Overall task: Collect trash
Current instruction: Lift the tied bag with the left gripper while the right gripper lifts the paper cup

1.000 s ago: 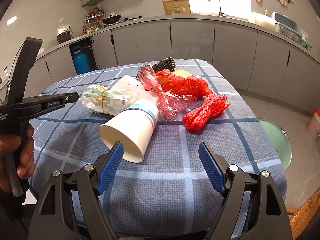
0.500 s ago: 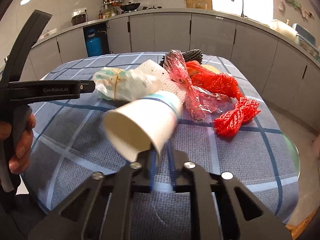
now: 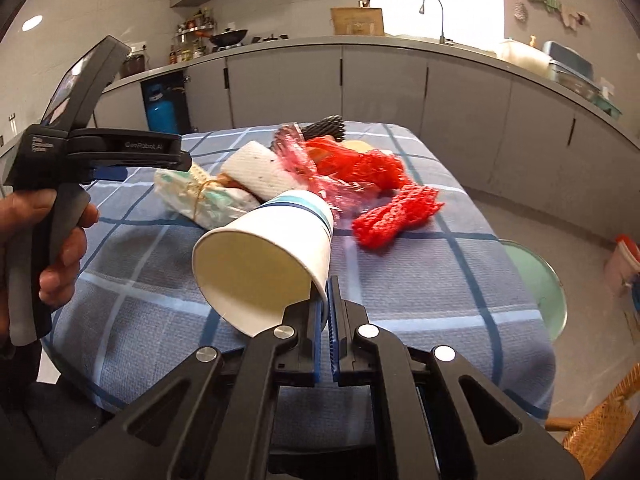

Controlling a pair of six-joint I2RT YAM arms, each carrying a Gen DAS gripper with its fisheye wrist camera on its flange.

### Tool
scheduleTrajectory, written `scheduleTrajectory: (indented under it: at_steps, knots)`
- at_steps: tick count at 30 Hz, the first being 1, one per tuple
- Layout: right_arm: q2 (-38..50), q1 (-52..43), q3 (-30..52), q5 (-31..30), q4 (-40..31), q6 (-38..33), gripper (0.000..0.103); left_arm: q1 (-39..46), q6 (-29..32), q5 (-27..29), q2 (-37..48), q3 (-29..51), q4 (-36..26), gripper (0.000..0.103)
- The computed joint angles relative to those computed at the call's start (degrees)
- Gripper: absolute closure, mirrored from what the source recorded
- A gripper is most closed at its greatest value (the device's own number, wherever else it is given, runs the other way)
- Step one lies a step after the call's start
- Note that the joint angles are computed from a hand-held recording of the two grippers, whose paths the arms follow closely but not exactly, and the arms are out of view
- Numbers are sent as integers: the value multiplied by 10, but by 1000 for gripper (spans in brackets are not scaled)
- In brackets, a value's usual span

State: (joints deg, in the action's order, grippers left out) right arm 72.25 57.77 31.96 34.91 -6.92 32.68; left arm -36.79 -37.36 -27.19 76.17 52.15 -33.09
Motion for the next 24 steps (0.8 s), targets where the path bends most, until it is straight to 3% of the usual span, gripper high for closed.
scheduleTrajectory:
  at_steps: [5, 13, 15, 16, 17, 18, 24]
  knots:
    - [-3, 3, -12, 10, 17, 7, 98, 2, -50, 20, 88, 50, -21, 5]
    - [-19, -17, -38, -5, 41, 8, 98, 1, -31, 43, 100, 14, 28, 7]
    - [-22, -17, -39, -5, 42, 8, 98, 0, -16, 57, 85, 2, 35, 26]
    - [-21, -18, -38, -8, 43, 7, 98, 0, -12, 65, 74, -8, 37, 29]
    - [-19, -17, -38, -9, 44, 7, 98, -1, -8, 72, 71, -11, 41, 40]
    - [-16, -16, -37, -10, 45, 7, 98, 2, 4, 90, 62, -21, 51, 58]
    - [-23, -7, -33, 1, 41, 7, 98, -6, 29, 94, 36, -35, 51, 98]
